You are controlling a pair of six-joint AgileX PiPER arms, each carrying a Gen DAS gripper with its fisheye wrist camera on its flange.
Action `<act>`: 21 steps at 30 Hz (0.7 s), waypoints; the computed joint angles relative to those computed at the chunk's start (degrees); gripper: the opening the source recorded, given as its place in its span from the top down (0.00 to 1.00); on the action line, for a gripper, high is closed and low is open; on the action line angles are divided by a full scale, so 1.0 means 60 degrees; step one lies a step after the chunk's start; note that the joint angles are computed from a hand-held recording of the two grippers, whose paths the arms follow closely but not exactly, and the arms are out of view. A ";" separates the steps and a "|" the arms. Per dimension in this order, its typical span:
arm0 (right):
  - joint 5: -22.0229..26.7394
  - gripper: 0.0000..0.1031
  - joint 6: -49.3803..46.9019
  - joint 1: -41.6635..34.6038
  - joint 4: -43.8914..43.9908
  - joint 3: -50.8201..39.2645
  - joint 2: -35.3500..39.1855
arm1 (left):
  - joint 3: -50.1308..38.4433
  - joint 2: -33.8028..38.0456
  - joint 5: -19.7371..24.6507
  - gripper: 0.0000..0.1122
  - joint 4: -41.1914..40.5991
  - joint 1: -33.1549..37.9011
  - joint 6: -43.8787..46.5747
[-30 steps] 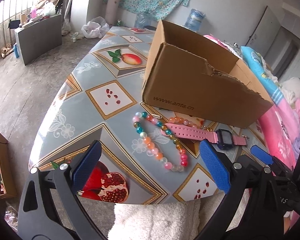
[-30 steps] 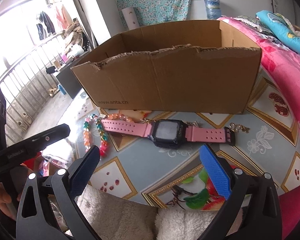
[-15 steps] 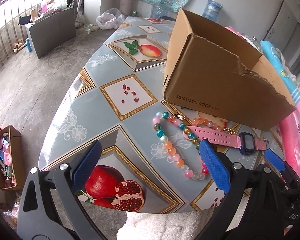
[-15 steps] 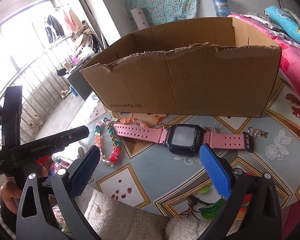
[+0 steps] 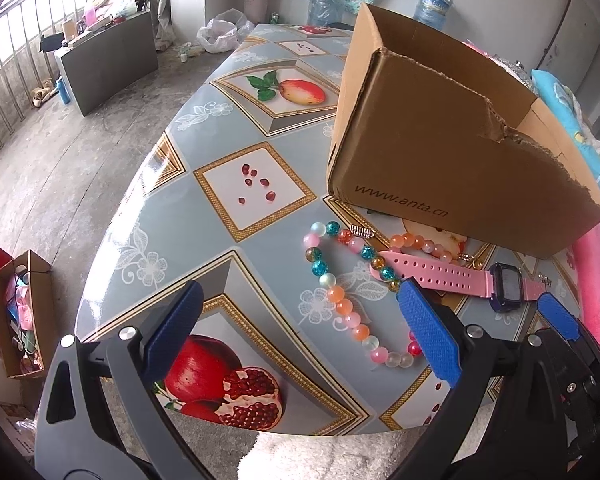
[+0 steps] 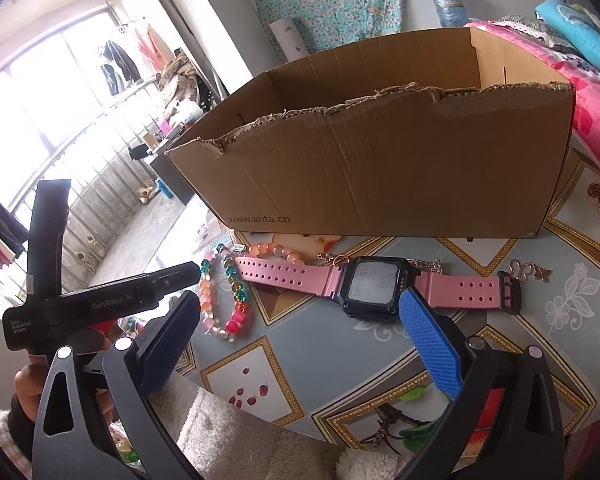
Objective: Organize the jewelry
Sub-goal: 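Move the right gripper toward the beaded pastel bracelet, then close the right gripper on the beaded bracelet and lift it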
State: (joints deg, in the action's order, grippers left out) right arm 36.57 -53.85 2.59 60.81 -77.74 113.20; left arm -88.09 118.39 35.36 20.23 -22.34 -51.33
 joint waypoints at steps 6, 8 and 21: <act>0.0526 0.11 -0.0249 -0.0313 0.0346 0.0198 -0.0089 | 0.0335 -0.0339 -0.0352 0.16 0.0447 -0.0064 -0.0297; 0.0781 0.16 -0.0436 -0.0490 0.0666 0.0233 -0.0078 | 0.0486 -0.0472 -0.0440 0.16 0.0840 -0.0119 -0.0539; 0.2172 0.49 0.1546 0.0325 -0.0833 -0.1511 0.1011 | -0.0284 0.0244 -0.0063 0.61 0.1151 -0.0240 0.1039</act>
State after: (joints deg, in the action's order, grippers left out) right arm 49.60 -44.57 4.54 55.82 -86.81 119.26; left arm -89.79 119.86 34.98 27.13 -23.78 -45.10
